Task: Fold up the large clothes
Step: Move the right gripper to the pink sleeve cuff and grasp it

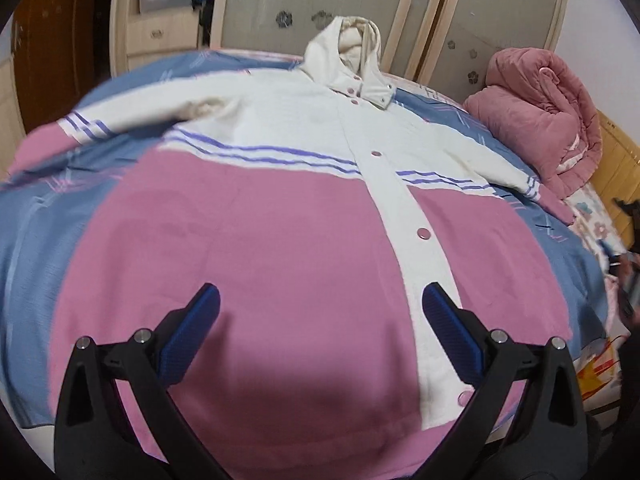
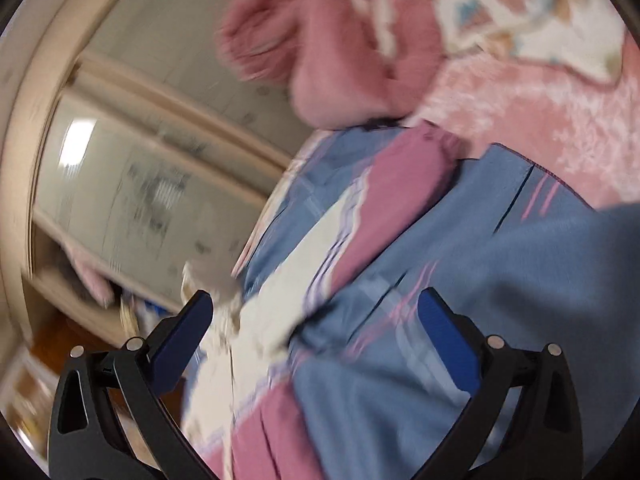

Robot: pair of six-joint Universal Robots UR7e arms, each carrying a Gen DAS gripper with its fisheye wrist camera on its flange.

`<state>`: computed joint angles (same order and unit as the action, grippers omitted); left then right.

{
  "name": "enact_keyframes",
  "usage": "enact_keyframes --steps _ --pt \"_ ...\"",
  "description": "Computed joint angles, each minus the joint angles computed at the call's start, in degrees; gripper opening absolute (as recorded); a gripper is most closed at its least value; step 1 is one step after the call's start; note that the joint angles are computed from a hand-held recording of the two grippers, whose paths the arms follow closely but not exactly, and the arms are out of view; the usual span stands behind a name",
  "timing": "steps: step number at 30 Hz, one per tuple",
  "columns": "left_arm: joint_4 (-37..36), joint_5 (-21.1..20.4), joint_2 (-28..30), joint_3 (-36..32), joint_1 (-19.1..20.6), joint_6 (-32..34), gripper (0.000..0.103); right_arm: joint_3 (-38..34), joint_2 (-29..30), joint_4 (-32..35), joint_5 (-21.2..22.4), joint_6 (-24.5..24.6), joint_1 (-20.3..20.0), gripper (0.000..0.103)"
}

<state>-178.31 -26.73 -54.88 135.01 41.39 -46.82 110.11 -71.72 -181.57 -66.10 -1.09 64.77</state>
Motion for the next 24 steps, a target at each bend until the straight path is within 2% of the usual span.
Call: enact_keyframes --steps 3,7,9,11,13,14,15,18,23,24 --pt "-0.3 3.2 1.0 0.6 -0.7 -0.3 0.101 -6.3 4.6 -0.1 -2.7 4.1 -0.1 0.101" --pt "-4.0 8.6 3.3 -0.2 -1.4 3.4 0.101 -12.5 9.1 -0.4 -4.7 4.8 0.6 0.086" --pt "-8.6 10.1 5.2 -0.8 -1.1 7.5 0.101 -15.7 11.1 1.8 -6.7 4.1 1.6 0.082" --pt "-11.0 10.2 6.2 -1.4 -0.4 9.9 0.101 -18.6 13.0 3.3 -11.0 4.1 2.7 0.074" --pt "-12.2 9.6 6.4 -1.7 0.6 11.2 0.101 -20.9 14.6 4.5 -15.8 6.3 3.3 0.067" --pt "-12.4 9.2 6.4 -1.9 1.2 11.6 0.101 -21.5 15.0 4.8 -16.4 6.7 3.3 0.066" --pt "-12.0 9.0 6.4 -2.3 1.7 11.6 0.101 -22.3 15.6 5.3 -19.0 7.0 3.6 0.064" --pt "-11.5 8.4 6.4 -3.0 2.8 11.8 0.101 -22.0 15.9 3.8 -23.4 10.0 3.9 0.064" --pt "-14.9 7.5 6.7 -3.0 2.9 14.1 0.101 -23.8 17.4 3.8 -21.9 9.9 3.3 0.062" --pt "-14.9 7.6 6.7 -3.0 2.9 14.3 0.101 -24.6 17.8 5.1 -22.9 10.0 3.8 0.035"
